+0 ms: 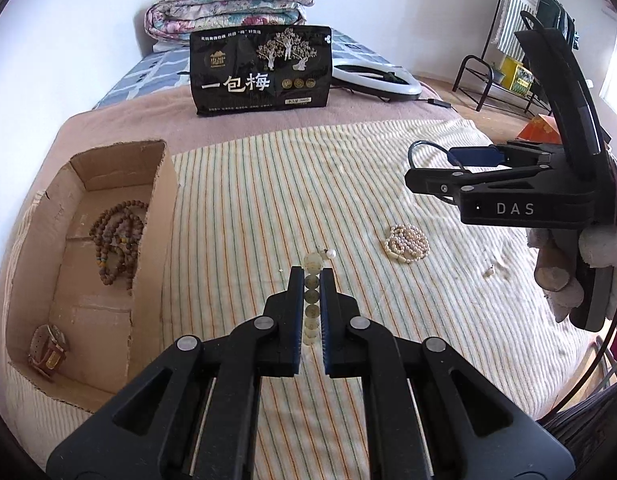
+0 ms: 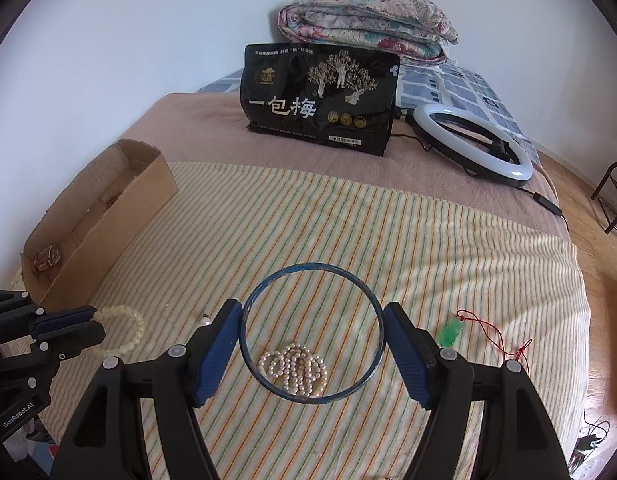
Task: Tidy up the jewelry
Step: 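Carry the white bracelet and blue bangle over the cardboard box with both grippers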
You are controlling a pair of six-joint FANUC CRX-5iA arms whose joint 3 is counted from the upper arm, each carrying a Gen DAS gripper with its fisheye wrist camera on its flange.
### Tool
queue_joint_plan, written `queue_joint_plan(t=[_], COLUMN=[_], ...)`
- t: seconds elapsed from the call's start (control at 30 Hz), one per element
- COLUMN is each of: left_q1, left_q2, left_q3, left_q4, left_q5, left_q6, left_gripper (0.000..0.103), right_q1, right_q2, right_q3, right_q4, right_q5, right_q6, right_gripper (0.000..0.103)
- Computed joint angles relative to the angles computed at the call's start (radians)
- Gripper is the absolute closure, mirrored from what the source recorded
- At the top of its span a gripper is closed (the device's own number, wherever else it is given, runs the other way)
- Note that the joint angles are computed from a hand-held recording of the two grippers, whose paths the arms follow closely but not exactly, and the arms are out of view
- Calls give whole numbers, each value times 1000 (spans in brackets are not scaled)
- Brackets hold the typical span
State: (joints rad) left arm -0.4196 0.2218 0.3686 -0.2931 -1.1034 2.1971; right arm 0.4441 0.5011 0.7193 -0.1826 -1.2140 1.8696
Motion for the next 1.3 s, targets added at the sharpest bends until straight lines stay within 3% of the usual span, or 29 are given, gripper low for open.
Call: queue_joint_plan(t=[0.67, 1.0, 1.3], left_q1=[63, 119, 166], left_q2=[-217, -285, -316], left_q3=[-104, -160, -219], left_q4=[-152, -176, -127], left_q5=[-27, -39, -32], left_q6=[100, 138, 135], left_gripper=[98, 98, 98], right_q1=[98, 163, 212], right_q2=[-59, -14, 66], right_q3=[23, 90, 191], right_q4=[-77, -97, -116], right_q5=[14, 4, -18], right_q6=[26, 27, 12], right_gripper=[29, 29, 29])
